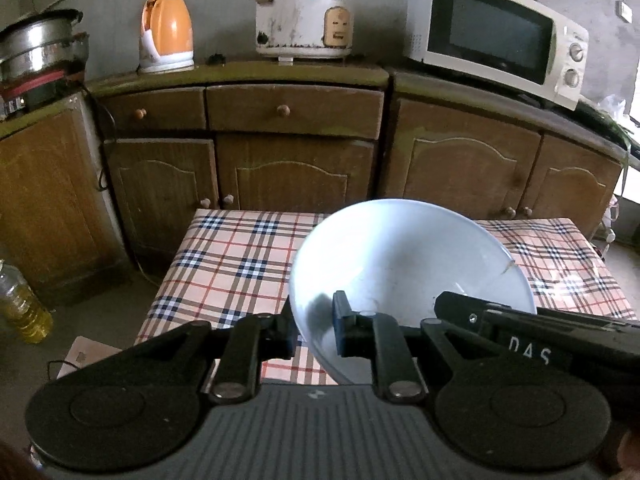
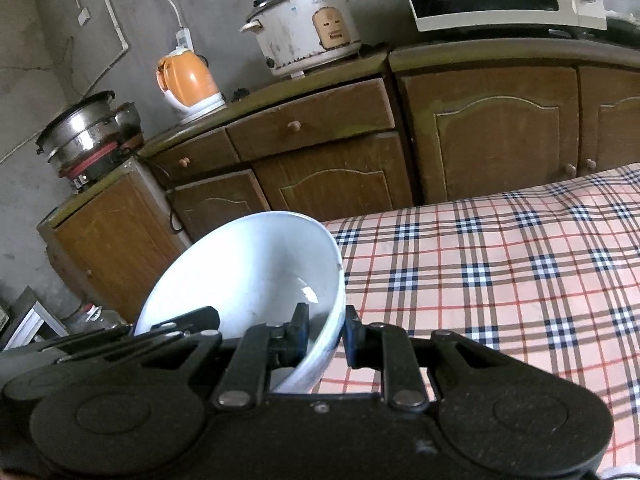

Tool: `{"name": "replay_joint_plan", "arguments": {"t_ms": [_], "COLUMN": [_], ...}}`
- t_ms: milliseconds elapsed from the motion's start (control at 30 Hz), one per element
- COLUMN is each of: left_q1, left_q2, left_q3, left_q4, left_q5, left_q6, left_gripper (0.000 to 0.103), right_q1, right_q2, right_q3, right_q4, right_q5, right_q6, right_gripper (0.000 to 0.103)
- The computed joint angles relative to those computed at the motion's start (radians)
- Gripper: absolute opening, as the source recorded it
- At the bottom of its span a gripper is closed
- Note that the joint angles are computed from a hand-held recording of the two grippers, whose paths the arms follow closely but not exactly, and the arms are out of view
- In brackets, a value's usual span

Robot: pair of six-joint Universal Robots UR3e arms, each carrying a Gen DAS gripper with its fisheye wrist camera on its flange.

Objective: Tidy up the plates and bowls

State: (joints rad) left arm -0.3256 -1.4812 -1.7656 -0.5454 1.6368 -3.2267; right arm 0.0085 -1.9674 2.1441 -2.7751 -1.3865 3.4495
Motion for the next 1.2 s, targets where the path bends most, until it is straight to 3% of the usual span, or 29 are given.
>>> {"name": "replay_joint_plan", "arguments": {"t_ms": [700,1200], "left_q1": [-0.088,-0.201], "left_q2": [0.130,0.170], "left_q3": [-0.104,-0.116], "left_q4": [-0.009,-0.015], "left_q5": [0.067,0.153], "left_q6": [-0.065,-0.113], "left_gripper": [0.018,0.018], "right_q1": [0.015,-0.086], "right_q2": [-0.275,-0.529], "right_q3": [0.085,0.102], "right_q4": [0.176,0.388], "right_q5": [-0.034,0.026], "right_q6": [-0.008,-0.057], "right_gripper": [0.023,0.023]}}
